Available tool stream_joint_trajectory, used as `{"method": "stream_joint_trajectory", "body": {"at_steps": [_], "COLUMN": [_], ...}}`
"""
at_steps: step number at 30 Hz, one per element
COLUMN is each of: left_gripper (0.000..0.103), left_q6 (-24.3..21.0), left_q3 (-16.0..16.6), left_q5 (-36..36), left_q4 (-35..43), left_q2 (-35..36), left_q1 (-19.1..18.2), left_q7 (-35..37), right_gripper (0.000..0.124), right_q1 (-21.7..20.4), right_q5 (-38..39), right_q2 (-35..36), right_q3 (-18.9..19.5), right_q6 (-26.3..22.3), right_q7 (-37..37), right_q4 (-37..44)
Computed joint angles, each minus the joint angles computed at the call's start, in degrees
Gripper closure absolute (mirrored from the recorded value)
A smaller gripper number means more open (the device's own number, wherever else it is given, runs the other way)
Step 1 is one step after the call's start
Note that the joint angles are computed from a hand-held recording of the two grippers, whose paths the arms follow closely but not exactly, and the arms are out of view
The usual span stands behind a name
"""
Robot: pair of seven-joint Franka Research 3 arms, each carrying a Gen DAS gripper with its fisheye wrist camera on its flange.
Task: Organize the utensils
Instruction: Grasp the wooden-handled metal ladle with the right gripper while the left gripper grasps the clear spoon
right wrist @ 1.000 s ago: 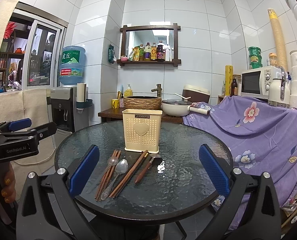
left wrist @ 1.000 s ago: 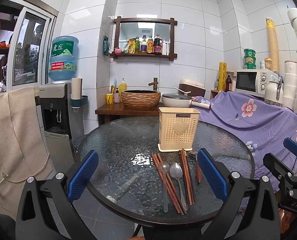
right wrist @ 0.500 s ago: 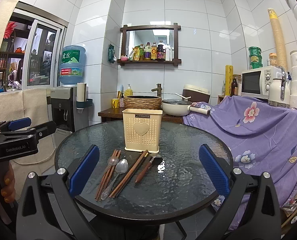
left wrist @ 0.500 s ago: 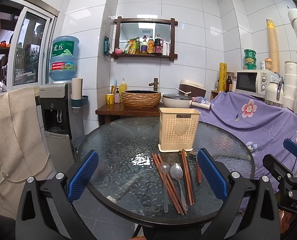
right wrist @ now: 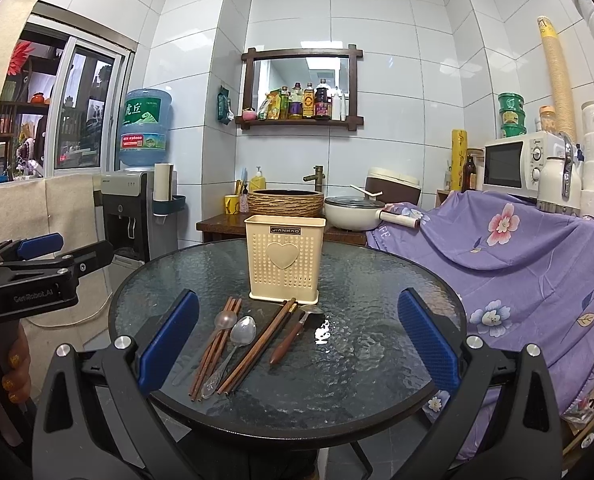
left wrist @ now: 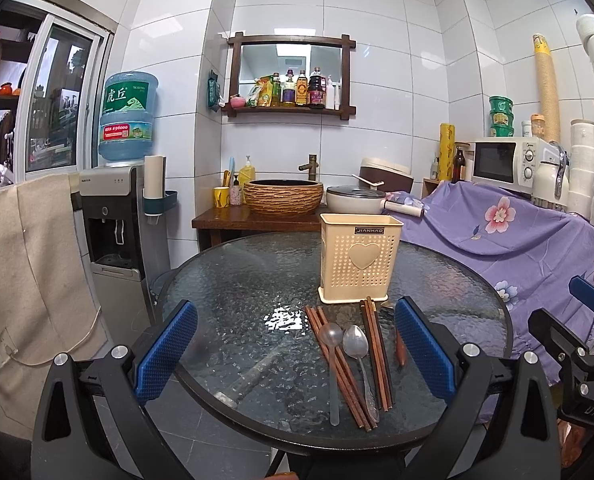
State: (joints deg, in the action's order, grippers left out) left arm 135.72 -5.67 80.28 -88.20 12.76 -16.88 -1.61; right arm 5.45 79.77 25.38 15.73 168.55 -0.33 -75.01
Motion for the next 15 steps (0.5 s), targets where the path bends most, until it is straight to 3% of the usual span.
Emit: {"method": "stream_joint_trajectory", "body": {"at_steps": [2, 8, 15], "left_gripper": [0.006, 0.006, 0.006], "left_q6": [-0.2, 2.9, 4.5], "left_q3": [0.1, 0.8, 2.0], "left_q5": [-1.0, -8.4, -19.5], "left_q4": [0.3, 2.1, 5.5], "left_q2": [0.3, 2.8, 7.2], "left_q1": [0.3, 2.2, 3.8], "left_q7": [0.5, 5.9, 14.3], "right_gripper": [0.026, 0.026, 0.026], "right_q1": [0.3, 2.3, 6.9], "right_q5": [-1.1, -13.0, -33.5], "right_q2": [0.3, 4.0, 12.1], "right_q3": [-0.3, -2.6, -10.8], "right_q6": [0.2, 0.4, -7.1], "right_q7": [0.9, 12.4, 36.3], "right_q4": [0.3, 3.0, 12.3]}}
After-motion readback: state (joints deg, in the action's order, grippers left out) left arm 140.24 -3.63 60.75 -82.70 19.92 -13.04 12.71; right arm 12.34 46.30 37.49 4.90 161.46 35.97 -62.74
